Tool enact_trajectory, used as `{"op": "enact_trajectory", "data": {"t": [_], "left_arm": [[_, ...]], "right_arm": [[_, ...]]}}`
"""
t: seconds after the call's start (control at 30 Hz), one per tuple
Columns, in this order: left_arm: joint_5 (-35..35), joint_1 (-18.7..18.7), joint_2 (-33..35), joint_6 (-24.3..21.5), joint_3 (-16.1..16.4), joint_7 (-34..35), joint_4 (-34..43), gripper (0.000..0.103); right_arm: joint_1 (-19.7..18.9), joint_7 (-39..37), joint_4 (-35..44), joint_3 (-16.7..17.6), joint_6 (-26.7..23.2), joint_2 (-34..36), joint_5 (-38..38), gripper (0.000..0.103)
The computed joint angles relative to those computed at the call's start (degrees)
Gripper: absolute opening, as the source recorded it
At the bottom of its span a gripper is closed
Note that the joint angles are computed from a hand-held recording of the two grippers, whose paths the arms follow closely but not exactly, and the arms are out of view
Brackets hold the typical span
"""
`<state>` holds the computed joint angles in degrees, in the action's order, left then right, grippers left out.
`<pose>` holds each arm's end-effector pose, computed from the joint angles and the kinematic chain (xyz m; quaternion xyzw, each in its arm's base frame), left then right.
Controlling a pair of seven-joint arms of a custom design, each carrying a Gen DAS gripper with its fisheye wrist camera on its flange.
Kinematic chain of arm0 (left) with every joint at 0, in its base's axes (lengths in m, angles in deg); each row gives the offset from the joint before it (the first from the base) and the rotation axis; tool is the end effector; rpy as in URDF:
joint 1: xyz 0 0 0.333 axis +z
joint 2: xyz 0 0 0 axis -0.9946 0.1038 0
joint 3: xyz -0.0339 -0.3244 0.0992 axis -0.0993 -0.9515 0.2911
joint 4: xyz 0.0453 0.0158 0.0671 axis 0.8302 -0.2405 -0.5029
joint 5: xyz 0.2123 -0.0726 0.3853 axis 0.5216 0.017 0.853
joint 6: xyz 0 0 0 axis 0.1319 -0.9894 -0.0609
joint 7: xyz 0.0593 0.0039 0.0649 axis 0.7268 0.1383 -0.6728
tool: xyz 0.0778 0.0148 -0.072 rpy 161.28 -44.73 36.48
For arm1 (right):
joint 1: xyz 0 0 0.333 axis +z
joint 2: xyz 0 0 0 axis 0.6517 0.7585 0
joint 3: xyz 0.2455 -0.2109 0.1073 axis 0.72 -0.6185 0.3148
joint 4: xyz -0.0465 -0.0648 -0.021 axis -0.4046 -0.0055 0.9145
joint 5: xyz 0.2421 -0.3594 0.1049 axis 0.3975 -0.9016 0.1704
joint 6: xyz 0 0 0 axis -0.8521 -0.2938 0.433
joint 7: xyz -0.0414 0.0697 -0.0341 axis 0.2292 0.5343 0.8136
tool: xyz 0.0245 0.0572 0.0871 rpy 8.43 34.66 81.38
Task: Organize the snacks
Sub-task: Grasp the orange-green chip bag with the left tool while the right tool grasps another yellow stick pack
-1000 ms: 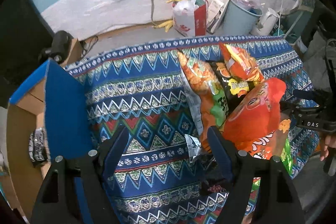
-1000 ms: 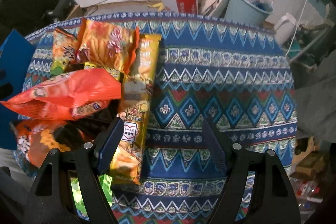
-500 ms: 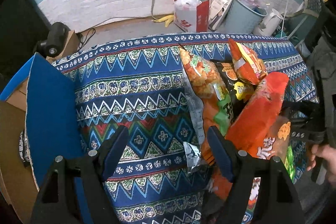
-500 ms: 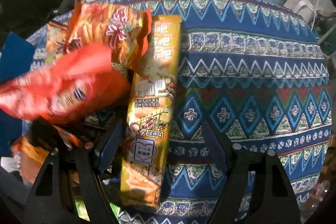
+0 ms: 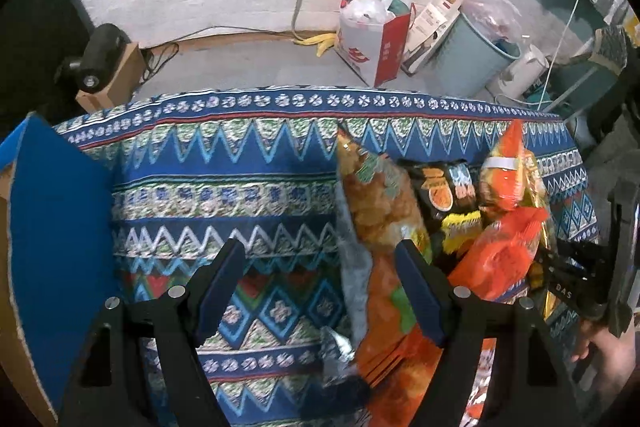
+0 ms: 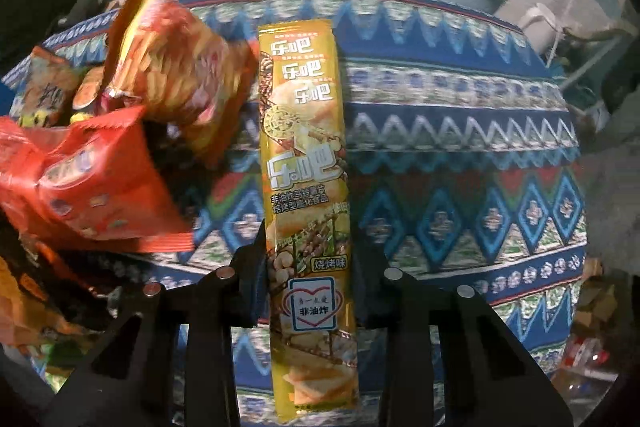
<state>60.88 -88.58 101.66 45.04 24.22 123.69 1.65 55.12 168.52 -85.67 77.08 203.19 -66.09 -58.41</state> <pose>0.7804 -0.1493 0.4746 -0.5745 0.7997 -0.1677 0.0470 0.6226 0.1815 0.4476 -0.5922 0.7921 -0.1372 0.0556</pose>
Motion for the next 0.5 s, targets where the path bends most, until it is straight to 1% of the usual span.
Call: {"op": "enact_trajectory", "data": {"t": [0.13, 0.27, 0.33, 0.37, 0.43, 0.5], "left_arm": [[-0.9, -0.3, 1.8, -0.3, -0.4, -0.9, 1.8, 0.079], [-1.4, -0.9, 3.4, -1.2, -0.9, -0.9, 3.5, 0.079], [-0.1, -1.8, 4.3, -2.3, -0.6, -0.8, 4.4, 0.079], [0.3, -2.0, 4.6, -2.5, -0.6, -0.6, 4.6, 0.081], [1.4, -2.6, 5.2, -3.1, -0.3, -0.6, 4.9, 0.081], [2.1, -2.8, 6.4, -4.9, -0.2, 0.0, 6.6, 0.081]], "right_arm": [[-1.0, -0.5, -1.7, -0.6, 1.7, -1.4, 1.7, 0.032], [-1.2, -0.9, -1.6, -0.4, 1.7, -1.5, 1.8, 0.034], [-1.3, -1.1, -1.5, -0.3, 2.2, -1.3, 2.3, 0.037], [-1.2, -1.0, -1.7, -0.3, 2.5, -1.4, 2.3, 0.037], [-1.2, -1.0, -2.0, -0.3, 2.8, -1.5, 2.1, 0.038], [-0.8, -0.3, -2.7, 0.0, 3.0, -2.1, 1.2, 0.039]]}}
